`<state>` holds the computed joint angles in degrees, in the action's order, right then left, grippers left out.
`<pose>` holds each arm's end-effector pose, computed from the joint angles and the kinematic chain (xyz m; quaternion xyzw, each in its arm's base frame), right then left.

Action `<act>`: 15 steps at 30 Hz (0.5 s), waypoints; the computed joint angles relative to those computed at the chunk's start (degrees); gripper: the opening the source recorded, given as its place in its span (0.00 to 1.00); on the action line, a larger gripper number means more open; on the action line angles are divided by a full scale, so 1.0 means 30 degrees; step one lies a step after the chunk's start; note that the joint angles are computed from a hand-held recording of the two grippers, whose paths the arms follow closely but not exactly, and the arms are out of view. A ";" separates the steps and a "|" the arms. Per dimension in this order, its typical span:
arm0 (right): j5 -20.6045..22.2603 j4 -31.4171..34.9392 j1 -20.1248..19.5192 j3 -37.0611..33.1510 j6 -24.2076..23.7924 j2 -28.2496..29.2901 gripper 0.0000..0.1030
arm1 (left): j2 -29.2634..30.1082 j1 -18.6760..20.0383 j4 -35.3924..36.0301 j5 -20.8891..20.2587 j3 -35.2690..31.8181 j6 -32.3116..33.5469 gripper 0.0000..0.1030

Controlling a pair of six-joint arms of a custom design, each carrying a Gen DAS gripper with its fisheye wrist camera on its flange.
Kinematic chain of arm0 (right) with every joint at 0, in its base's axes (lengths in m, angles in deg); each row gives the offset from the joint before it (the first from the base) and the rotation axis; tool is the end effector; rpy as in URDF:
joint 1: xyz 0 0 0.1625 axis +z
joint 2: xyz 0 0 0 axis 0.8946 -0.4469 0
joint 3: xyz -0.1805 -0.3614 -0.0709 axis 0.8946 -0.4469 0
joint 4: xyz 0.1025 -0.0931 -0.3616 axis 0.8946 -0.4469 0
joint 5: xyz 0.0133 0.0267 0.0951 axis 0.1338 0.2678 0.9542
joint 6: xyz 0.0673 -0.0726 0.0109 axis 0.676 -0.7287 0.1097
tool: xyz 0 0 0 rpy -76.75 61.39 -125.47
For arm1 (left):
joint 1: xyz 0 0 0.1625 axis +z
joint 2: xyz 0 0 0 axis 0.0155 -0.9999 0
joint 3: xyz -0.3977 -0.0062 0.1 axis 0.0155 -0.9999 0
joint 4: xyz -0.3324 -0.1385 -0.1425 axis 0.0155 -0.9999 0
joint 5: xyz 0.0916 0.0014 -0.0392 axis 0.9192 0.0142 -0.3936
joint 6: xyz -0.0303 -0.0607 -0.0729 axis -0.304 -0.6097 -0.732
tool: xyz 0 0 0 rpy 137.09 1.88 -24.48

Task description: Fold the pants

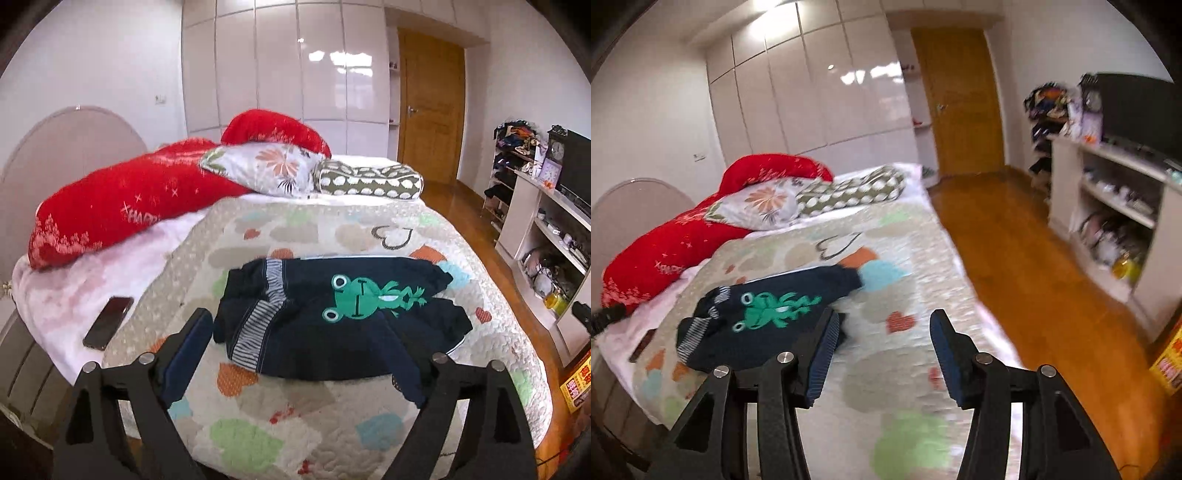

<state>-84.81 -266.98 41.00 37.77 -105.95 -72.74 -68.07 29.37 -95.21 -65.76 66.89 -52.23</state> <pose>0.2425 -0.5188 0.2658 0.2678 -0.8607 0.3959 0.1755 -0.2491 -0.4121 0.3355 -0.0015 0.7453 -0.4995 0.4416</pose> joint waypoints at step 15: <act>0.0470 0.1237 0.0683 -0.0200 -0.0627 0.0590 0.58 | -0.0046 0.0904 0.0073 -0.1317 0.0223 -0.0257 0.86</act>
